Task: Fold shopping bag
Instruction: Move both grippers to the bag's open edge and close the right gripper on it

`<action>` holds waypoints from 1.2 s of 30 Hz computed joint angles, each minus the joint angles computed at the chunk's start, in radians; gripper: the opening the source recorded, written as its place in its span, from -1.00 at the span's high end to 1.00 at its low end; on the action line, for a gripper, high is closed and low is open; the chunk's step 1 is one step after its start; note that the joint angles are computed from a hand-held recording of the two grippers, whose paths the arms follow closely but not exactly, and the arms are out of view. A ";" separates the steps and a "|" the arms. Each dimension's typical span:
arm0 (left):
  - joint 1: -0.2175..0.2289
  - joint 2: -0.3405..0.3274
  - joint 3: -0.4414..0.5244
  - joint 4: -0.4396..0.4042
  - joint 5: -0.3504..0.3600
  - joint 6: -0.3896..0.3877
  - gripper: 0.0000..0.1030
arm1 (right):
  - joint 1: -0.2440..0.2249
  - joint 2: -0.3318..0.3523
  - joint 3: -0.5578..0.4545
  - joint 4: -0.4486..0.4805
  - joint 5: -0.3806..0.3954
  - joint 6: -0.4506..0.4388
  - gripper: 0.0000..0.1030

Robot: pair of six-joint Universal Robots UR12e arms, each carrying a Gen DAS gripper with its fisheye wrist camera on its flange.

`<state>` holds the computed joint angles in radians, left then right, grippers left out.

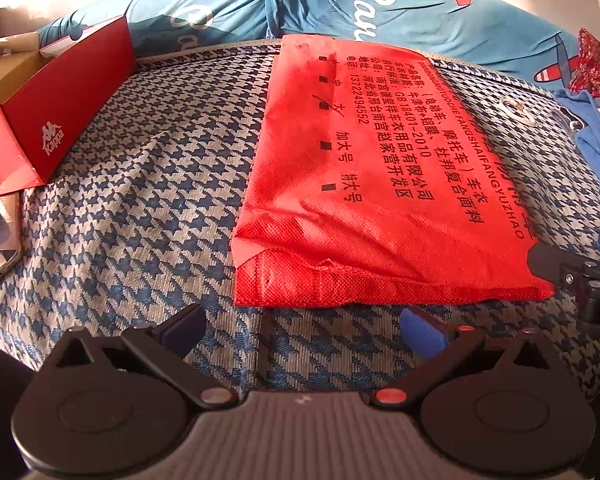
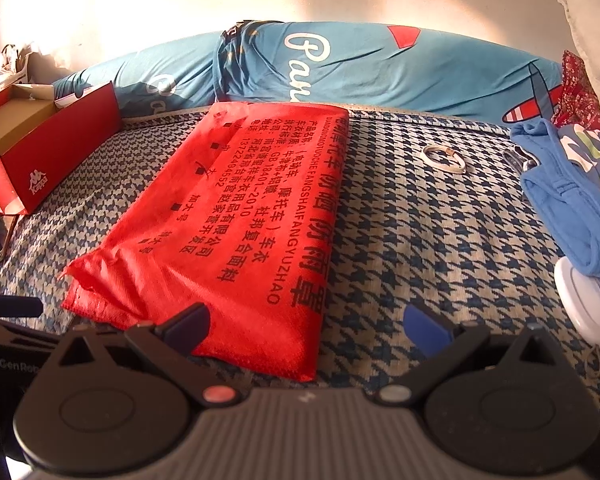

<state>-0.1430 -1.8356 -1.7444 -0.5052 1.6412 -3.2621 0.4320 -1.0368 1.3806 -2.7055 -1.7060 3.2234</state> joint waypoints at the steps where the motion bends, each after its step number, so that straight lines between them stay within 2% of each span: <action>1: 0.000 0.001 -0.001 0.002 -0.001 0.004 -1.00 | -0.001 -0.001 0.002 -0.002 0.009 -0.001 -1.00; 5: 0.002 0.004 -0.008 0.012 0.007 0.010 -1.00 | -0.005 -0.004 0.008 -0.012 0.037 -0.006 -0.99; 10: 0.011 0.007 -0.017 0.029 -0.022 -0.001 -1.00 | 0.003 0.002 0.001 0.002 0.011 -0.019 -0.88; 11: 0.013 0.006 -0.019 0.030 -0.024 0.002 -1.00 | 0.003 0.002 0.000 0.009 0.014 -0.013 -0.80; 15: 0.008 0.001 -0.019 0.038 -0.016 0.008 -1.00 | -0.005 0.003 -0.010 0.042 0.026 0.008 -0.70; 17: 0.009 0.001 -0.020 0.046 -0.023 0.013 -1.00 | -0.007 0.002 -0.011 0.057 0.031 0.018 -0.53; 20: 0.012 0.001 -0.019 0.052 -0.051 0.022 -1.00 | -0.004 0.002 -0.013 0.072 0.023 0.006 -0.36; 22: 0.025 0.004 -0.021 0.061 -0.110 0.027 -1.00 | -0.001 0.002 -0.014 0.073 0.006 0.001 -0.23; 24: 0.038 0.006 -0.026 0.085 -0.161 0.033 -1.00 | -0.002 0.001 -0.012 0.073 0.006 0.014 -0.19; 27: 0.044 0.004 -0.015 0.079 -0.162 0.039 -1.00 | -0.007 -0.003 -0.007 0.068 0.024 0.031 -0.16; 33: 0.055 -0.014 0.032 0.033 -0.163 0.168 -1.00 | -0.015 -0.014 -0.010 0.077 0.074 0.011 -0.20; 36: 0.060 -0.023 0.039 0.067 -0.155 0.219 -1.00 | -0.016 -0.021 -0.007 0.073 0.071 -0.034 -0.10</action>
